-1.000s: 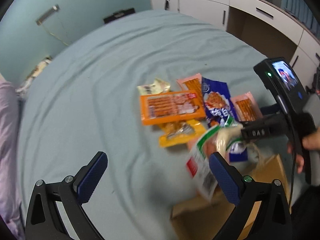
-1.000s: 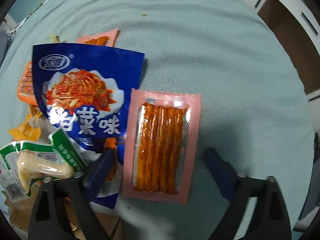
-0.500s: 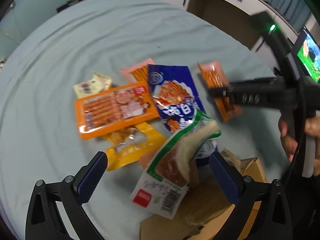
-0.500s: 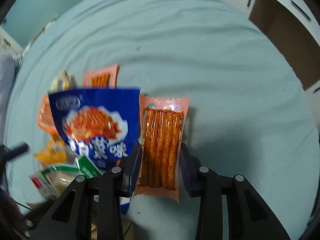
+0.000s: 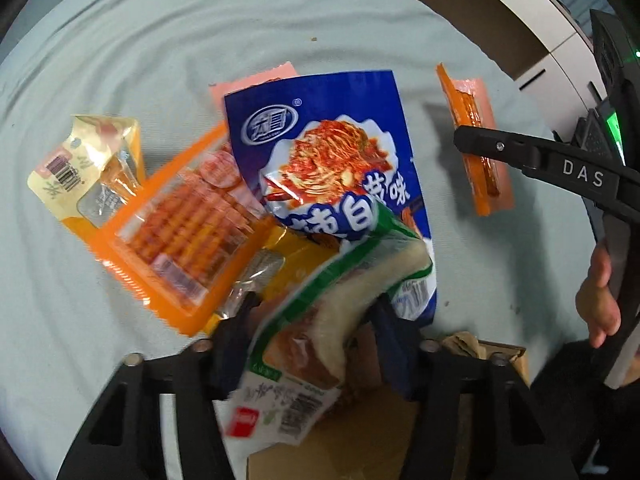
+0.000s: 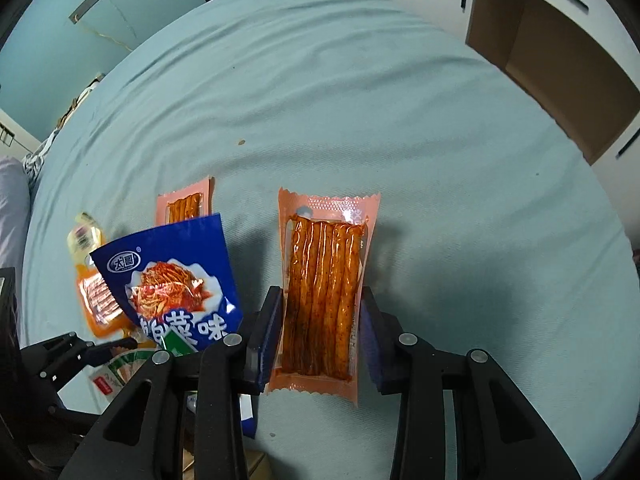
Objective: Organize snacks
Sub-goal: 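Grasp the white-green pack with the left gripper while the right holds the pink pack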
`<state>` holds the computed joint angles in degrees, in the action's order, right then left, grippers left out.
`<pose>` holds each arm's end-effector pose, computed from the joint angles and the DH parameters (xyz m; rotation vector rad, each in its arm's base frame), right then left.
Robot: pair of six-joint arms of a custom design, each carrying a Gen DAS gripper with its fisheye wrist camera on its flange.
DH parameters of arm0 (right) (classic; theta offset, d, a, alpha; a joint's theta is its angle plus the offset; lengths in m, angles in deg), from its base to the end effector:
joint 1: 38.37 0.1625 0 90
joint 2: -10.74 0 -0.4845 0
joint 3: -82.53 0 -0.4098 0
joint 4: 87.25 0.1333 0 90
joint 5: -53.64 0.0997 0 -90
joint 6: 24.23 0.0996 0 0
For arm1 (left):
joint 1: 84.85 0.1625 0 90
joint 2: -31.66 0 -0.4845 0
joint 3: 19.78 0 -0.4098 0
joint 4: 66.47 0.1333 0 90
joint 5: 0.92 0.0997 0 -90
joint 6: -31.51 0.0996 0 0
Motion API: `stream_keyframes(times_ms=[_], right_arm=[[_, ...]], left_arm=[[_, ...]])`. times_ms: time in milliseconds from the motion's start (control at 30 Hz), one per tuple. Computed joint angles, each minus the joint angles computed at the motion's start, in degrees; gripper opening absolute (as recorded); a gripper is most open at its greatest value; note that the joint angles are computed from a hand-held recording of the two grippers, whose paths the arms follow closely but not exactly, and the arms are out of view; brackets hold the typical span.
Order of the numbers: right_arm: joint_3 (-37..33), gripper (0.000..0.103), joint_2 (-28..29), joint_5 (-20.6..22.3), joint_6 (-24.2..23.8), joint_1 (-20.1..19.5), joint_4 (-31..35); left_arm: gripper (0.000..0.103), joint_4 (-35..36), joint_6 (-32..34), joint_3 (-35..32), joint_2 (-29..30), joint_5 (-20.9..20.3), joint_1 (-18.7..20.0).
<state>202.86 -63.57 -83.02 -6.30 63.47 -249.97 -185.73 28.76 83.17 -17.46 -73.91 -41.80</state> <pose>0.1694 -0.5115 0.3178 -0.3651 -2.3345 0.7995 -0.3349 -0.5351 0.0699 1.0864 2.4441 0.3602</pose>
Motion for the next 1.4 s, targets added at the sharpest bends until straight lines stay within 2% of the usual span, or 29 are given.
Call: stream_keyframes(times_ms=[100, 200, 400, 567, 700, 800, 900, 1000, 1133, 1167, 1200, 1233, 1400], right_arm=[[0.37, 0.035, -0.01, 0.22, 0.43, -0.08, -1.04], [1.12, 0.035, -0.49, 0.49, 1.36, -0.1, -1.7], [2.8, 0.035, -1.56, -0.57, 3.13, 0.91, -3.7], [6.16, 0.035, -3.29, -0.62, 4.23, 2.02, -8.19], [9.12, 0.035, -4.36, -3.38, 5.27, 4.26, -8.97], [11.13, 0.035, -6.28, -2.98, 6.45, 5.86, -8.99], [13.07, 0.035, -7.79, -2.12, 7.21, 7.28, -9.94], [14.82, 0.035, -9.19, -3.7, 8.03, 9.15, -9.86], [16.62, 0.035, -10.92, -5.01, 11.1, 10.87, -7.71], [16.96, 0.035, -11.65, -4.91, 11.83, 11.0, -6.91], [17.27, 0.035, -12.17, -4.6, 12.45, 11.06, -6.58], [17.46, 0.035, -12.56, -4.24, 12.77, 11.11, -6.44], [16.43, 0.035, -11.81, -5.0, 12.75, 11.35, -5.15]], left_arm=[[0.025, -1.56, 0.05, 0.74, -1.15, -0.62, -0.47], [0.017, -4.51, 0.03, 2.01, -2.65, -2.52, -0.66], [0.014, -8.53, -1.25, 4.33, -7.09, -0.52, -2.38], [0.014, -17.69, -4.06, 7.39, -13.24, 4.61, -3.92], [0.014, -21.92, -5.23, 9.72, -17.27, 2.07, -3.89], [0.014, -25.4, -6.17, 12.09, -20.29, -0.81, -4.57], [0.015, -29.33, -5.03, 14.22, -22.05, 0.19, -5.27], [0.021, -32.78, -4.38, 15.91, -21.9, 1.49, -5.15], [0.019, -29.44, -4.67, 15.42, -21.06, 3.12, -3.7], [0.014, -29.13, -4.93, 15.21, -20.76, 2.78, -3.37], [0.004, -28.76, -5.46, 14.86, -20.62, 1.91, -2.87], [0.001, -28.78, -5.83, 14.99, -20.49, 1.77, -2.73], [0.002, -25.21, -6.9, 14.27, -20.44, 1.98, -1.73]])
